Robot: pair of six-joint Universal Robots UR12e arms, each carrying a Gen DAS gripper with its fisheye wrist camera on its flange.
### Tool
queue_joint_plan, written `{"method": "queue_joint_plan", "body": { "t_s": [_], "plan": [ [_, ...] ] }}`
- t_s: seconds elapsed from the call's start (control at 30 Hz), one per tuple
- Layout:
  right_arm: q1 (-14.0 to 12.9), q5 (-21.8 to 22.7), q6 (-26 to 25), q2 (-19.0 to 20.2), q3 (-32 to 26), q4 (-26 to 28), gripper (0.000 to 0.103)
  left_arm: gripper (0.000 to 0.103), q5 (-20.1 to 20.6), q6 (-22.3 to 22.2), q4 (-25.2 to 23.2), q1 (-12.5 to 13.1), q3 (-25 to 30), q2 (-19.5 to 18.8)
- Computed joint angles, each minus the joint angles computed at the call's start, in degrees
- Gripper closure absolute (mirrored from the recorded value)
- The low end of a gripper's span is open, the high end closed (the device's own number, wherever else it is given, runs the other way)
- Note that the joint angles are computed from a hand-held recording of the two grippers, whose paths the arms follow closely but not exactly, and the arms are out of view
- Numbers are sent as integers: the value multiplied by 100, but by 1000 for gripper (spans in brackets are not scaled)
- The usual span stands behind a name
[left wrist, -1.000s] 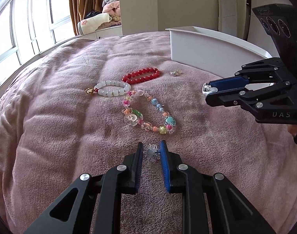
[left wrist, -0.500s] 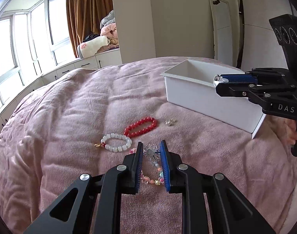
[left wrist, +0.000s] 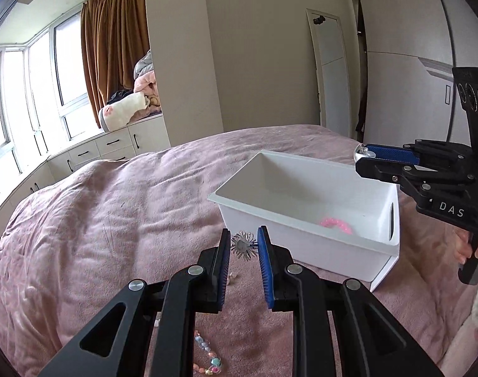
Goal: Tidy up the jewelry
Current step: 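Carry the heart charm into the box with the right tool while the left tool releases the spiky charm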
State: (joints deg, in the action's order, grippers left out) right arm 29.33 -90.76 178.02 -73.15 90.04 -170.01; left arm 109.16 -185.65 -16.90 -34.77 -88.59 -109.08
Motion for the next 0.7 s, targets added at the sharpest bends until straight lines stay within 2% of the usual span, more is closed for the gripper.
{"method": "queue_joint_plan", "body": {
  "t_s": [0.17,0.37,0.57,0.7],
  "plan": [
    [-165,-368,400,-118,193,26,80,81,-149,-23,-216,-14,485,-250],
    [-363,-429,930,-130,257,313,80,81,-435,131,-702,-21,1212,-665],
    [-445,-435,1069,-139,313,495,80,81,-679,251,-1286,-32,1892,-1110],
    [-520,-69,1164,-104,276,788,80,81,-1049,110,-1955,30,2300,-1363]
  ]
}}
